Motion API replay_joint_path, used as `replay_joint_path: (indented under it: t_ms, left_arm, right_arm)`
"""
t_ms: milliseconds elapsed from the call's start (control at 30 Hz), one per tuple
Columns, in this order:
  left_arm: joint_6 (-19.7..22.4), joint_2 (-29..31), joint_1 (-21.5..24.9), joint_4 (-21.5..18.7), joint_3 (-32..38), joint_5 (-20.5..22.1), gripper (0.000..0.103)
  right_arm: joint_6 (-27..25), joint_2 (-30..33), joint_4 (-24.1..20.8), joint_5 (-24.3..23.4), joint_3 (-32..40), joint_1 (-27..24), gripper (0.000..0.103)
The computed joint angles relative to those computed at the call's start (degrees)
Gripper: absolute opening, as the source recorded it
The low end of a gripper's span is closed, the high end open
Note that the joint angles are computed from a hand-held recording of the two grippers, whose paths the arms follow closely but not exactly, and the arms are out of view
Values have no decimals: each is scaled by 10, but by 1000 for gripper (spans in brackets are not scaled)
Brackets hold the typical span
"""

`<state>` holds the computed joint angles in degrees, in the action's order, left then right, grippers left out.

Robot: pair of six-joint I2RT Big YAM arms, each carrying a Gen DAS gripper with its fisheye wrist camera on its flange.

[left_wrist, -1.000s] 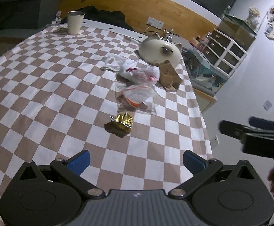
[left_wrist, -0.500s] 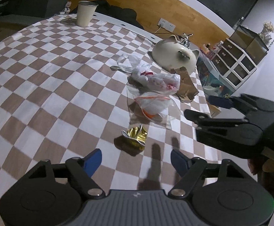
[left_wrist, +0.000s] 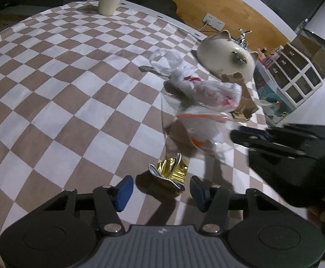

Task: Collect trash
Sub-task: 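Grasp the gold foil wrapper with the left tool while the right tool grasps the clear zip bag, then carry the gold wrapper and clear zip bag over the wastebasket with both tools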

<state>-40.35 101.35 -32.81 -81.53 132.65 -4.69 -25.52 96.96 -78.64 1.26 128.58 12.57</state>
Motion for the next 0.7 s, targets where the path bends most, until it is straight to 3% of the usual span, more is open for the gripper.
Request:
replay_joint_path:
  t_ms: [133, 267, 500, 700]
  left_arm:
    - [24, 25, -5, -6, 33, -20, 55]
    - [64, 47, -9, -29, 69, -28, 33]
    - [92, 21, -13, -25, 34, -22, 31]
    - [91, -30, -22, -26, -28, -6, 30]
  right_arm:
    - [45, -8, -14, -3, 3, -11, 5]
    - [100, -21, -36, 1, -1, -23, 5]
    - [174, -69, -82, -27, -34, -46, 4]
    - [177, -122, -110, -33, -83, -44, 4]
